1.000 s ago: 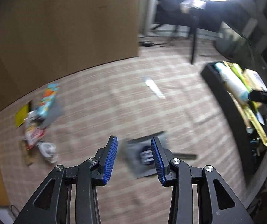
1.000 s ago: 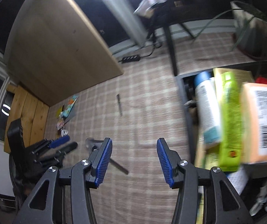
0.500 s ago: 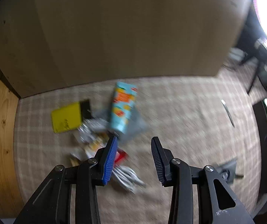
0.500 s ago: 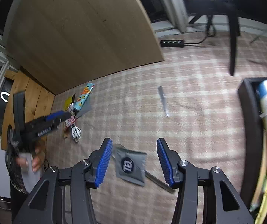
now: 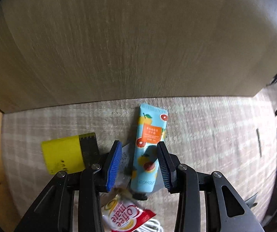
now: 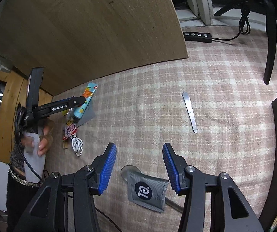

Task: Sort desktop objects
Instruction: 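Move the right gripper to the blue fruit-print hand-cream tube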

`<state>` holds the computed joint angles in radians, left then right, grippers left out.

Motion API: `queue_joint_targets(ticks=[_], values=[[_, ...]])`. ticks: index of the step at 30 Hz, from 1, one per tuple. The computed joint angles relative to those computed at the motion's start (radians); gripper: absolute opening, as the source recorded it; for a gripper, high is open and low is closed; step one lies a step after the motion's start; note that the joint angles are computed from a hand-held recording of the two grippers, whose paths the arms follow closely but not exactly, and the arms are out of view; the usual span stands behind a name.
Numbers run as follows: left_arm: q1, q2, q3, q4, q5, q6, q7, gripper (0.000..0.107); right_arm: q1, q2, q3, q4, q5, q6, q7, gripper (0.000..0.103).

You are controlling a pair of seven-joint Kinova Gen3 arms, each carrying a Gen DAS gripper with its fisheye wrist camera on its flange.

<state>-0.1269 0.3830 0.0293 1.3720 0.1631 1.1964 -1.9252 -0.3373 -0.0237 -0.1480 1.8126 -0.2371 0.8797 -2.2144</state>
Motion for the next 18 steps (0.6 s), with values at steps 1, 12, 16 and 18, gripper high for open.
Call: queue_joint_targets(ticks=[1, 12, 16, 18], values=[[-0.008, 0.001, 0.002, 0.001, 0.010, 0.003, -0.009, 0.036, 0.001, 0.001, 0.001, 0.001, 0.000, -0.002, 0.000, 0.046], [-0.027, -0.077, -0.001, 0.133, 0.041, -0.038, -0.093, 0.032, -0.005, 0.011, -0.005, 0.014, -0.027, -0.023, 0.027, 0.046], [-0.041, -0.134, -0.003, 0.213, 0.088, -0.048, -0.128, 0.032, -0.020, 0.005, -0.014, 0.015, -0.010, -0.026, 0.021, 0.046], [-0.043, -0.169, -0.005, 0.263, 0.117, -0.050, -0.145, 0.032, -0.020, -0.003, -0.012, 0.029, -0.027, -0.036, 0.028, 0.046]])
